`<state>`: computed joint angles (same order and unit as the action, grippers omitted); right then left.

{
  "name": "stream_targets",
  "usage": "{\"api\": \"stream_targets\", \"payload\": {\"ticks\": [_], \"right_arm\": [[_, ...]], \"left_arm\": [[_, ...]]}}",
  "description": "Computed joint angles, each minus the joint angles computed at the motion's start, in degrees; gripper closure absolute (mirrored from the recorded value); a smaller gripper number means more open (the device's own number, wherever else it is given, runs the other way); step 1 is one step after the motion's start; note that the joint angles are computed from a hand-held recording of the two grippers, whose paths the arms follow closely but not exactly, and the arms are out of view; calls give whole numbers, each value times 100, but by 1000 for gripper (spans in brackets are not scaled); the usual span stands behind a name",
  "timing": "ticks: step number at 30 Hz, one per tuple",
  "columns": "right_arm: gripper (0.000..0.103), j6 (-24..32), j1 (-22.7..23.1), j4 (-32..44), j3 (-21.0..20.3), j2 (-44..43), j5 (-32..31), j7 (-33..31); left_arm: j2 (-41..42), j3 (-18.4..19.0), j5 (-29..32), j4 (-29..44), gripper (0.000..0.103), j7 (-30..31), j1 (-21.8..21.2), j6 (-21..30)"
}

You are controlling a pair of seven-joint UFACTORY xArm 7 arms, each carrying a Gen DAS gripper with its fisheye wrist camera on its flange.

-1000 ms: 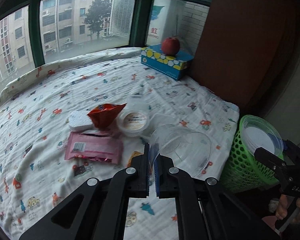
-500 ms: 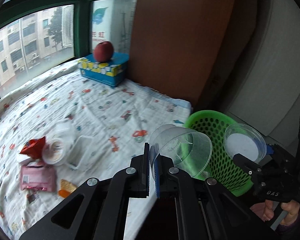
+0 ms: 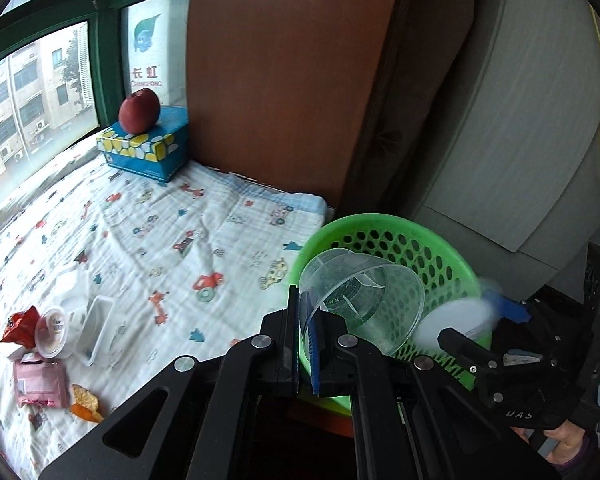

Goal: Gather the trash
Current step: 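Drop the clear lid and clear cup into the green wastebasket with both tools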

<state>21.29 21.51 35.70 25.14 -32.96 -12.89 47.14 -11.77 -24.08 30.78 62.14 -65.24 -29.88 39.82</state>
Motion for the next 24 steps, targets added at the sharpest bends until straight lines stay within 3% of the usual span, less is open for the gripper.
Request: {"api": "stream_targets", "payload": {"ticks": [20, 23, 24], "right_arm": [[8, 246, -62, -554, -23, -1014, 79, 126], [8, 258, -61, -631, -32, -1107, 133, 142], [8, 262, -43, -663, -45, -1139, 158, 141]], "left_arm": [[940, 214, 59, 675, 97, 123, -608, 94], [1064, 287, -10, 752, 87, 179, -725, 79], [1090, 305, 2, 769, 79, 174, -760, 85]]}}
